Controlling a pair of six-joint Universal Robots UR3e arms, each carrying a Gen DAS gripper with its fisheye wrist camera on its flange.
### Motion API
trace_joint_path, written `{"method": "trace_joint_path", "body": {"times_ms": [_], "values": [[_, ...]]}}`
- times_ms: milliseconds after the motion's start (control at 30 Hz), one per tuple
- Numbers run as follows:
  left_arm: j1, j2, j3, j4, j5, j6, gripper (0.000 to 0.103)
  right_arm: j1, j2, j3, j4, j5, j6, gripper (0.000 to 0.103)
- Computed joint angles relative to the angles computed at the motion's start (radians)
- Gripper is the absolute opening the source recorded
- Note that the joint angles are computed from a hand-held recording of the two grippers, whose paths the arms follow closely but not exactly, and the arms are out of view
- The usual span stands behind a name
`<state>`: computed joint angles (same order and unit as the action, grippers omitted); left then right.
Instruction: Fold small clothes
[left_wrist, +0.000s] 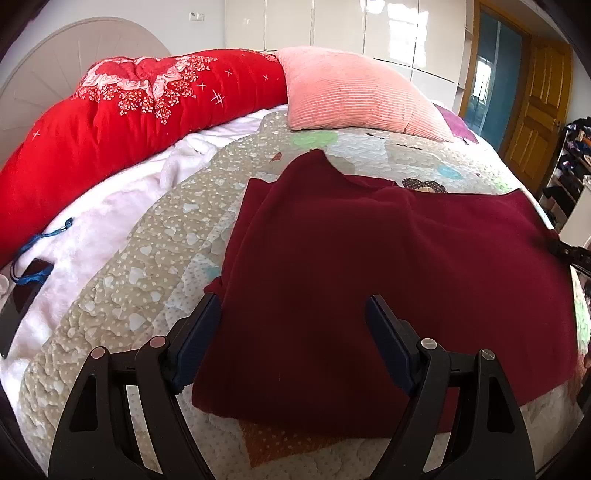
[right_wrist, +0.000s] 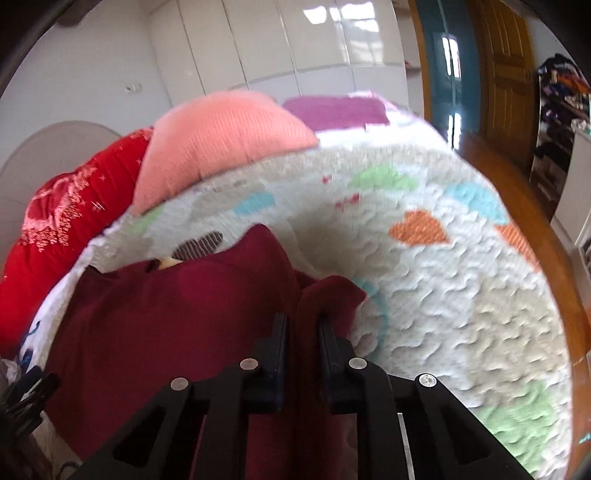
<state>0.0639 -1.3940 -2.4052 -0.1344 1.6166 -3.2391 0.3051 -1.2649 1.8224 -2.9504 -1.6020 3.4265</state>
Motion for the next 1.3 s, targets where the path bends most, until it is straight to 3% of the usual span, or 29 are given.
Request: {"method": "trace_joint_path", "body": {"times_ms": [233, 300, 400, 600, 933, 1200, 1300], "values": [[0.028, 0.025, -0.007, -0.008, -0.021, 0.018, 0.081, 0.063, 0.083, -0.076, 0.069, -0.138, 0.018, 0.016], [0.038, 0.021, -0.002, -0.010, -0.021, 0.028, 0.081, 0.069, 0.041, -0.059, 0.083, -0.167, 0.070, 0.036], [0.050, 0.015, 0.006, -0.006, -0.029, 0.033, 0.081, 0.089, -0.018, -0.029, 0.064, -0.190, 0.099, 0.046], [0.054, -0.020, 0.044, -0.001, -0.027, 0.045, 0.081, 0.154, 0.011, -0.153, 0.151, -0.113, 0.038, 0.047], [0.117, -0.077, 0.068, 0.015, -0.069, 0.056, 0.081, 0.226, 0.269, -0.464, 0.257, -0.146, -0.010, 0.047], [0.182, -0.114, 0.049, 0.032, -0.152, 0.073, 0.081, 0.211, 0.363, -0.614, 0.398, -0.162, 0.026, 0.047], [0.223, -0.105, 0.022, 0.046, -0.210, 0.078, 0.081, 0.232, 0.382, -0.678, 0.381, -0.093, 0.022, 0.047]]}}
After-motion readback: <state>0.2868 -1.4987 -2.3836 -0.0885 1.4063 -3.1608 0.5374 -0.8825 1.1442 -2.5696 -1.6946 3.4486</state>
